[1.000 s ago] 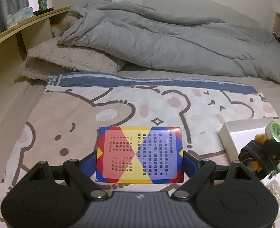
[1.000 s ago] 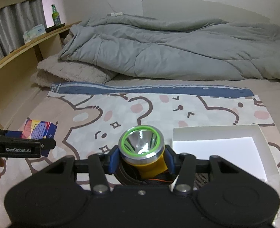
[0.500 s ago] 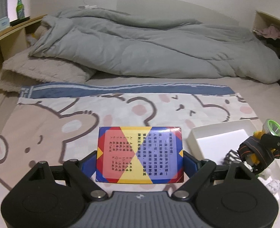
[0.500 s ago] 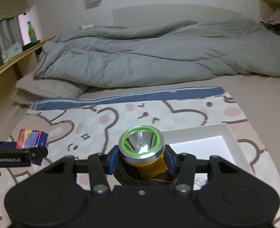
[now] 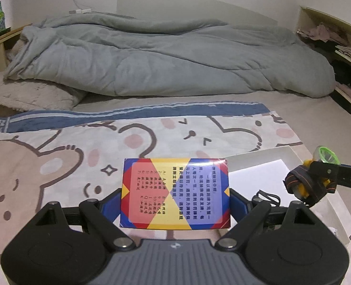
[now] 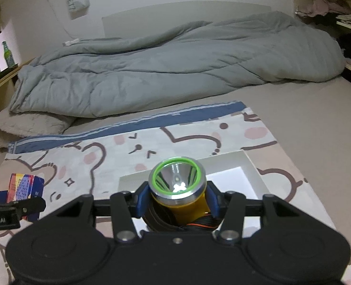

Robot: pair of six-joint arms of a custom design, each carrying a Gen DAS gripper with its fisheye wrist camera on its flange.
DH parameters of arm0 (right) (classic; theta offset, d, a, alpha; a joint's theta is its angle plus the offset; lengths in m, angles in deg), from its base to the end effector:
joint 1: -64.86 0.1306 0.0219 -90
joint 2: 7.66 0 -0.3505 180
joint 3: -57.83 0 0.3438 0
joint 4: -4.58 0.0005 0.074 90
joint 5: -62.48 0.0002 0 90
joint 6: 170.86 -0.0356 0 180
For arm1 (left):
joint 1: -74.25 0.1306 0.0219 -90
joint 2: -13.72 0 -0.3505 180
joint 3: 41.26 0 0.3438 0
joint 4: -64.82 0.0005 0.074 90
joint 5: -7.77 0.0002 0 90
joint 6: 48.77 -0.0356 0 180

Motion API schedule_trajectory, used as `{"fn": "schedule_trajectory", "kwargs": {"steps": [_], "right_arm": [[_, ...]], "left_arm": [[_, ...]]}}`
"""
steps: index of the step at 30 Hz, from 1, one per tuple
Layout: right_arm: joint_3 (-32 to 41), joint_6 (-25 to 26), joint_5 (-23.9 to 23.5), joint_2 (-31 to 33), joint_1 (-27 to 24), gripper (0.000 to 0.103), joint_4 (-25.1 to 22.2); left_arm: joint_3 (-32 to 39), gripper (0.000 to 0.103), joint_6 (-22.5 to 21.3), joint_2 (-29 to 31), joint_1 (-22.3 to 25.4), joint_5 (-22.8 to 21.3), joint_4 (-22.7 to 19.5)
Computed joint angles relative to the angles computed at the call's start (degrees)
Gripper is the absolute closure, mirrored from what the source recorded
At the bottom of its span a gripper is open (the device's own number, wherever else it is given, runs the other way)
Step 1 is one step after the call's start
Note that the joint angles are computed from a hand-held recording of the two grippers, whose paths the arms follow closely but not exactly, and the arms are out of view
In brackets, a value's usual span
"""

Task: Organize objects
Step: 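Carry the headlamp and card box over the white tray with both grippers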

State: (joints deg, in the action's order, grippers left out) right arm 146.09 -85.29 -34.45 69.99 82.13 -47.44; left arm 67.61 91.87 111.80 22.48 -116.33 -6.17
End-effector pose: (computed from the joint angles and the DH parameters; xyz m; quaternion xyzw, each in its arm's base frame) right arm 0.3491 0.1125 0.4638 -0.1264 0.9013 0.1314 0.3930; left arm 0.3000 -0.3494 0.4521 -0.0663 0.9246 -0.0141 0.3749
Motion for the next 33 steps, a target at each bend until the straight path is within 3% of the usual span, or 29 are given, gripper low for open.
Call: {"fn": "schedule_trajectory", "kwargs": {"steps": [3,13,25,33], "right_arm": [[0.05,-0.04,0.0,1.21,-1.14,0.053,0.37],[0.35,-0.77,1.75,6.51,-4.03,0.053,2.47],[2.84,-1.29,3.56,13.05,-3.51,0.053,5.24],[4.12,-0.95,1.95,14.8,-3.85,0.053,7.0]], "left_arm": [[1.32,0.014,-1.2,1.37,0.02,0.24,0.04],[2.63,0.014,-5.45,4.56,0.37,0.62,5.68],[8.16,0.014,-7.24,12.11,3.04,5.45,10.74],[13.2,0.014,1.82,18.55,4.93,8.86,10.66]]}}
